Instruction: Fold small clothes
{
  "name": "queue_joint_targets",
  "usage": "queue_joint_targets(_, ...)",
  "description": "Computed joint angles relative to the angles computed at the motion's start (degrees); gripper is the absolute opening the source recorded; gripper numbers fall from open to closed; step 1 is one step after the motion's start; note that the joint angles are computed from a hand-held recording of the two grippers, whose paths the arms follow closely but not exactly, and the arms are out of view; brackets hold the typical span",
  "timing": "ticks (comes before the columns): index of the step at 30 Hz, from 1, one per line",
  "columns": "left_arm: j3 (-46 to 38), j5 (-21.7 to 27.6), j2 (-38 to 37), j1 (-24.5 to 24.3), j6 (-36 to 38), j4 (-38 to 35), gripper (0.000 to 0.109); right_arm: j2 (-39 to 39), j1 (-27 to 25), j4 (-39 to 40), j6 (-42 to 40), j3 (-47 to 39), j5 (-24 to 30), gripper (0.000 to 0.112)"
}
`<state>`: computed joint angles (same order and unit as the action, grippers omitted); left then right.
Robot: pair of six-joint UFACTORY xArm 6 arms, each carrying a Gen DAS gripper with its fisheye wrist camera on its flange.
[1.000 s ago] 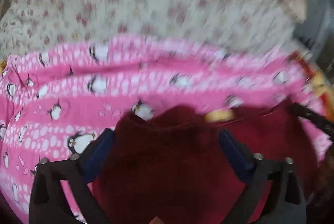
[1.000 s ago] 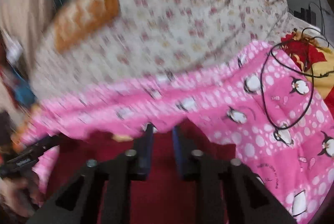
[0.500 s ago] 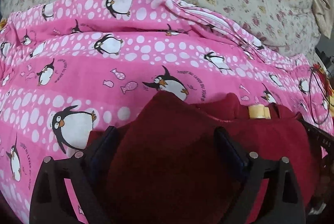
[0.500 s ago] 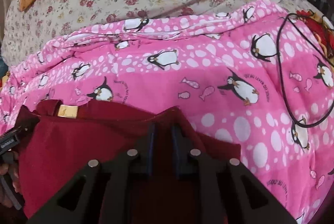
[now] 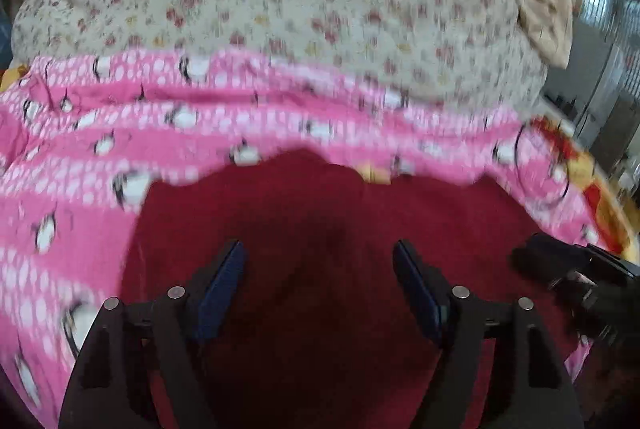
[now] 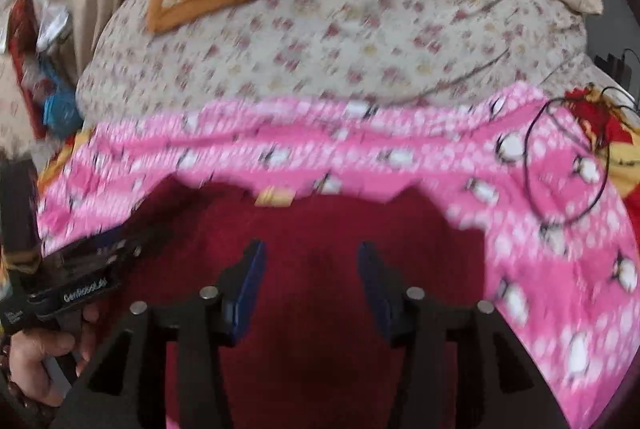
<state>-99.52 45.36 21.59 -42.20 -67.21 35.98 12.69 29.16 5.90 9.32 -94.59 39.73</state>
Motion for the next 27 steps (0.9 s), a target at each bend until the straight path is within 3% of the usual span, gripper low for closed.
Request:
queue_joint_targets(2, -2.93, 4.45, 2.68, -0.84, 1.89, 0.49, 0.064, 3.28, 1.21, -2.78, -0.32, -3.16, 7.85, 0.053)
queue_joint_targets(3, -4.4, 5.92, 3.66, -1.26, 2.17, 2.22, 0.065, 3.75, 1.51, -3.77, -0.17, -3.73, 8.51, 0.055)
queue_joint_targets(7, -0.14, 3.02, 0.29, 0.53, -2.51, 3.1, 0.064, 4.29, 1.91, -4.97, 0.95, -4.51, 8.52, 0.064)
queue_joint_targets(12, 11.23, 3.48, -9.33, 4.47, -21.1, 8.94, 0.062, 4.18, 1.76, -4.29, 0.59, -4.24, 8.42, 0.066)
queue_joint_targets(17, 10.87, 7.63, -10.65, 0.96, -27.4, 21.67, 0.061, 4.88, 1.79, -4.62, 0.65, -5.04, 8.68, 0.067)
queue_joint_targets(20, 7.76, 4.52, -7.95, -0.83, -22.21, 25.85, 0.062, 4.93, 1.97, -5.51, 1.17, -5.09, 8.61, 0.068)
queue_joint_targets(21, 6.2, -0.02, -6.2, -0.05, -17.25, 23.33, 0.062, 4.76, 1.96, -5.47, 1.29, -4.75, 8.32, 0.068)
queue_joint_targets(23, 2.75, -4.37, -2.7, 1.36, -9.25, 16.44, 0.062, 4.29, 1.94, -5.45, 1.61, -3.74, 7.1, 0.069)
queue_joint_targets(25, -3.5, -2.1, 2.26, 2.37, -1.2, 8.81, 0.062, 3.74, 1.96, -5.81, 2.48, -2.43, 5.49, 0.07)
queue_joint_targets(27, -11.14, 4.08, 7.92, 4.0, 5.97, -0.74, 0.062, 3.72, 1.97, -5.91, 2.57, -2.4, 5.37, 0.07)
